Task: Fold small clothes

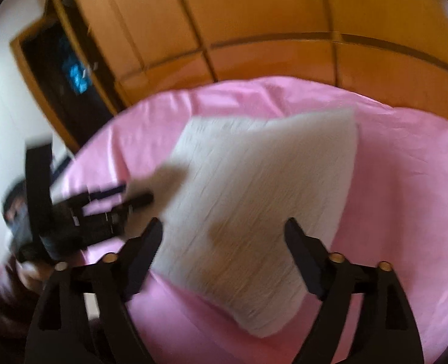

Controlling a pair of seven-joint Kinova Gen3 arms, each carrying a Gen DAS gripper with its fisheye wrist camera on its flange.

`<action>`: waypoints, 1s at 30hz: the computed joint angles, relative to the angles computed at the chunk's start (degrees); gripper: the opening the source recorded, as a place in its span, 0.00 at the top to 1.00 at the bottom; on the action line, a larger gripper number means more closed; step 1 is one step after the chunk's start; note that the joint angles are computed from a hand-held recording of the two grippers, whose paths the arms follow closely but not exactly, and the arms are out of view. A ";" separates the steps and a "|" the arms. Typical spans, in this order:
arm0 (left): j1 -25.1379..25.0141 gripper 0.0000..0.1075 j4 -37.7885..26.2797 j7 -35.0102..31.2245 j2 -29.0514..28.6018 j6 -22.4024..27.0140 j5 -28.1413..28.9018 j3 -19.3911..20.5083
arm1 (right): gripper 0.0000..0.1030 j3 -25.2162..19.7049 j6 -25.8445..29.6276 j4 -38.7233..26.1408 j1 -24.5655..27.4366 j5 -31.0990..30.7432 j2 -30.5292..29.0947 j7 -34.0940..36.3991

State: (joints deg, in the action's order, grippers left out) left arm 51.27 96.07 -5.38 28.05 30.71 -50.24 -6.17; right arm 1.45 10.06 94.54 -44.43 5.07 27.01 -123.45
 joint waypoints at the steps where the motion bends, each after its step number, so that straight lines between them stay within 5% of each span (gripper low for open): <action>1: -0.43 0.40 0.25 0.07 -0.05 -0.61 -0.15 0.27 | 0.15 -1.91 -0.52 0.12 2.65 -1.96 0.12 0.65; 5: -1.97 0.39 2.40 0.28 0.17 -6.71 -0.89 -0.39 | 0.15 -9.69 -1.39 -0.80 13.27 -11.28 3.10 5.86; 11: -17.30 0.36 7.27 -1.90 -0.28 -20.69 1.07 9.92 | 0.15 -25.19 -0.76 -5.61 27.89 -23.20 11.58 19.39; 14: -25.27 0.42 9.52 -5.27 0.36 -27.68 3.31 15.41 | 0.14 -33.15 -0.13 -8.47 32.92 -23.27 16.21 23.69; 17: -33.23 0.55 11.52 -10.27 2.20 -34.67 5.23 21.56 | 0.24 -37.77 0.13 -11.15 34.62 -18.30 19.83 21.48; 21: -37.65 0.72 14.54 -18.18 3.26 -42.58 10.87 24.38 | 0.51 -34.49 0.50 -11.35 31.79 -18.99 17.93 22.04; 26: -42.48 0.77 15.68 -29.16 2.70 -43.19 19.73 31.55 | 0.56 -29.71 -2.91 -6.65 27.56 -18.99 11.16 22.69; 30: -43.74 0.77 10.60 -36.25 3.79 -36.71 22.69 37.96 | 0.56 -30.48 -8.84 0.10 28.91 -18.15 5.91 21.20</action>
State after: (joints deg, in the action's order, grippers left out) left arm 7.53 106.67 -41.63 31.84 -6.00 -27.55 31.79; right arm -29.03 1.22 94.65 -15.52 -13.08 32.93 -102.25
